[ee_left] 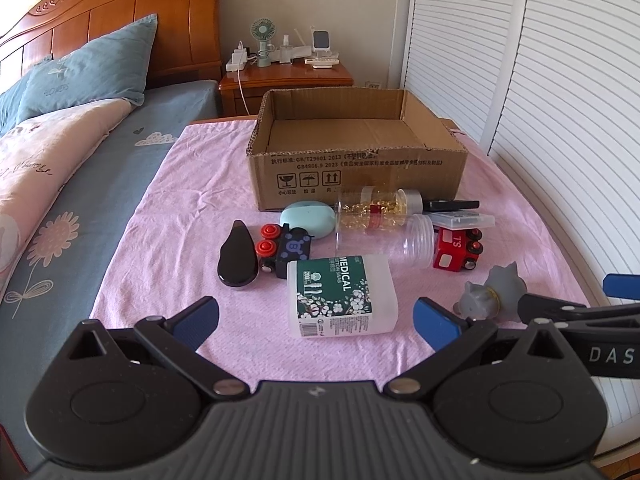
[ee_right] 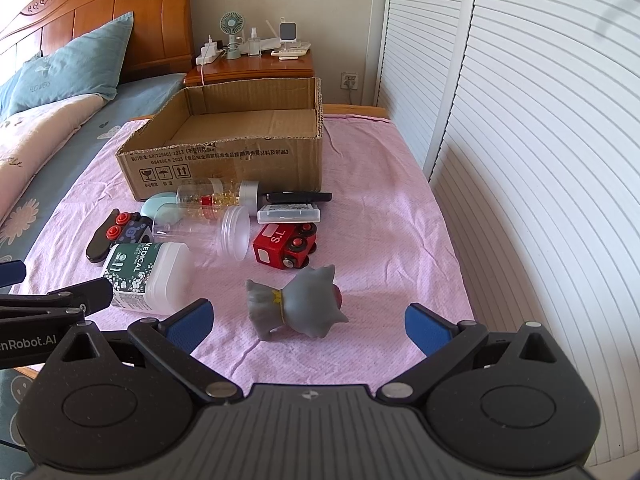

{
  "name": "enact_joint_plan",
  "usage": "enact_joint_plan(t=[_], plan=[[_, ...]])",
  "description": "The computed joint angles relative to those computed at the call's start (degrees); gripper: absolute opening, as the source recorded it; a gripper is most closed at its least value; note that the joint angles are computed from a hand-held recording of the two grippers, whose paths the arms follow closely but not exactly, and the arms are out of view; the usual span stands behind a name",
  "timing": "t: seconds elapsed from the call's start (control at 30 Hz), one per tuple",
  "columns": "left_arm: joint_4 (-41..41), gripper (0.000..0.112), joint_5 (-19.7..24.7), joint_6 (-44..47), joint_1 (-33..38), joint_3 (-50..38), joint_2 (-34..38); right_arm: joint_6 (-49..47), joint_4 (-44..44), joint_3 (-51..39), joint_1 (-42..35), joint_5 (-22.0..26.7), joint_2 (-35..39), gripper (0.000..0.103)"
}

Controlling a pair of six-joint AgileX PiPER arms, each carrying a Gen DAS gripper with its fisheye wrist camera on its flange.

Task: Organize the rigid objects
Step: 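Move both grippers toward the white MEDICAL tub and grey cat figurine, then grasp the white MEDICAL tub with left gripper while right gripper grasps grey cat figurine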

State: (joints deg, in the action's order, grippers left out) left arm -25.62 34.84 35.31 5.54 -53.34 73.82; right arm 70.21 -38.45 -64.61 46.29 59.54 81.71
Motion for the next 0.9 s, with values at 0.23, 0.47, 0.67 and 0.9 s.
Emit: enact_joint_plan(t=[0.23, 0.47, 0.67, 0.9], plan=[[0.07, 0.102, -0.97, -0.45, -1.15, -0.27, 0.99, -1.53, 0.67, 1.22, -2.17, -2.6, -0.32, 0.103], [-3.21, 0.102, -3.35, 3.61, -1.59, -1.05, 3.75, -1.79, -0.23, 2.86, -3.51, -4.58, -0.67, 0.103], [-11.21, 0.102, -10.29, 14.19, -2.27, -0.29, 7.16, -1.54, -1.82, 6.38, -5.97, -8.43, -2.36, 0.103], [-16.83, 0.102, -10.06, 19.98, -3.57, -1.7, 12.91, -2.63, -1.8, 8.11, -7.87, -11.04, -2.31, 0.103]])
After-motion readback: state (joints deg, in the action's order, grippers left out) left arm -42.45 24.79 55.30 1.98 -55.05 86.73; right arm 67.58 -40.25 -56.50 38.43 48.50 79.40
